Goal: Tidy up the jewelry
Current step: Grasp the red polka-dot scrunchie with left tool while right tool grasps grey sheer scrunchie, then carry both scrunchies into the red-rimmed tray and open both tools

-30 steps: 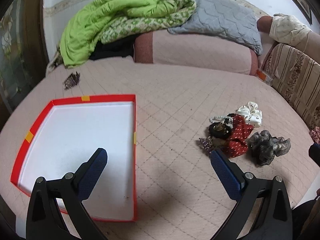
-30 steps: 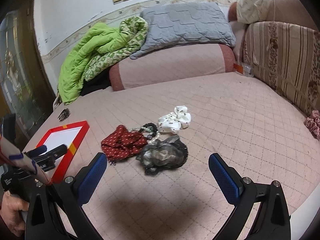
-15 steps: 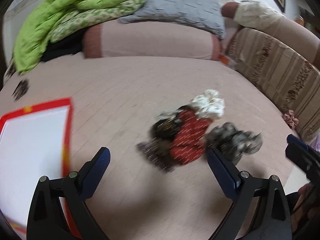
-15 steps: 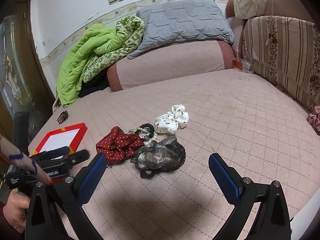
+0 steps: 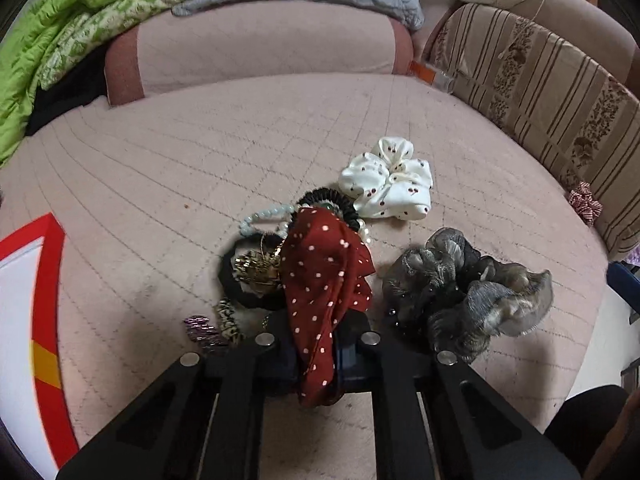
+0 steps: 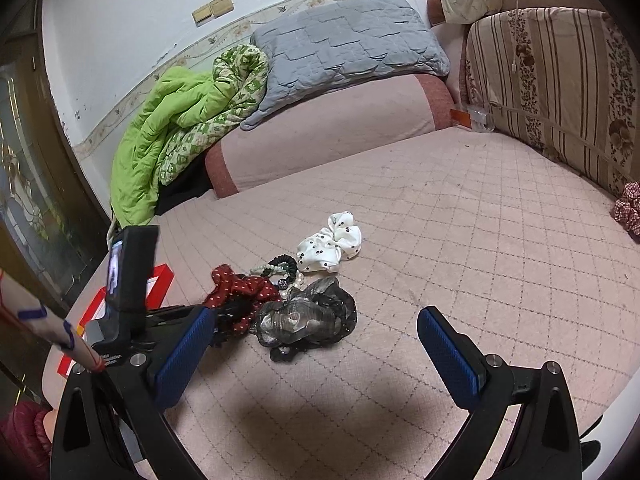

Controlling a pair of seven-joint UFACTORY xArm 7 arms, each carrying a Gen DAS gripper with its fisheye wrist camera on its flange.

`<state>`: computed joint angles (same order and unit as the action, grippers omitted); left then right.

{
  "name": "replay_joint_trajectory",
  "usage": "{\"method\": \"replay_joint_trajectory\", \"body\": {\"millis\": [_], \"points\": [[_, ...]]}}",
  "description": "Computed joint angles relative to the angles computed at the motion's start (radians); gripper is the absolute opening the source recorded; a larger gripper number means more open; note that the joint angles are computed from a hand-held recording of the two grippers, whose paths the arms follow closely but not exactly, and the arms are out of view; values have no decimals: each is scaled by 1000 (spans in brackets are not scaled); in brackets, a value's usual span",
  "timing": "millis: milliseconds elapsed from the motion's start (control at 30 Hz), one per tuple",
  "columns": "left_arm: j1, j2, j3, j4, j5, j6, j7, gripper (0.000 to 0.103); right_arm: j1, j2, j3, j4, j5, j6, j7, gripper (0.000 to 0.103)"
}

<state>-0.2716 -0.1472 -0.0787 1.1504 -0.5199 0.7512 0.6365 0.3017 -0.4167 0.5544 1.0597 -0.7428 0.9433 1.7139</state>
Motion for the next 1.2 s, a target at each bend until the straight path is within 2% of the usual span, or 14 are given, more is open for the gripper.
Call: {"method": "replay_joint_trajectory", "body": {"millis": [100,267,500,600,633,667,767,900,1200], "points": [[5,-39,34,-6,-87,25,54,10,1,12,-4,6,5,1,-2,103],[22,-103,87,-8,-174,66,115,10,17,60,-23,29,11,-6,-25,103],[71,-120,139,5,-222,86,144,10,37,117,-144,-13,126,-156,-27,102],[96,-116,153,8,-229,83,143,10,30,130,-170,-33,156,-224,-21,91],[103,-113,152,9,-230,78,137,10,29,143,-176,-32,162,-245,-28,78],[108,-113,154,9,-235,75,137,10,31,157,-183,-29,172,-266,-44,57],[120,-113,157,9,-241,68,142,10,34,174,-187,-30,180,-288,-52,33],[132,-114,162,3,-244,60,144,10,31,171,-165,-17,124,-258,-31,29],[170,-94,183,23,-259,61,131,10,21,169,-141,5,-3,-295,35,28]]}}
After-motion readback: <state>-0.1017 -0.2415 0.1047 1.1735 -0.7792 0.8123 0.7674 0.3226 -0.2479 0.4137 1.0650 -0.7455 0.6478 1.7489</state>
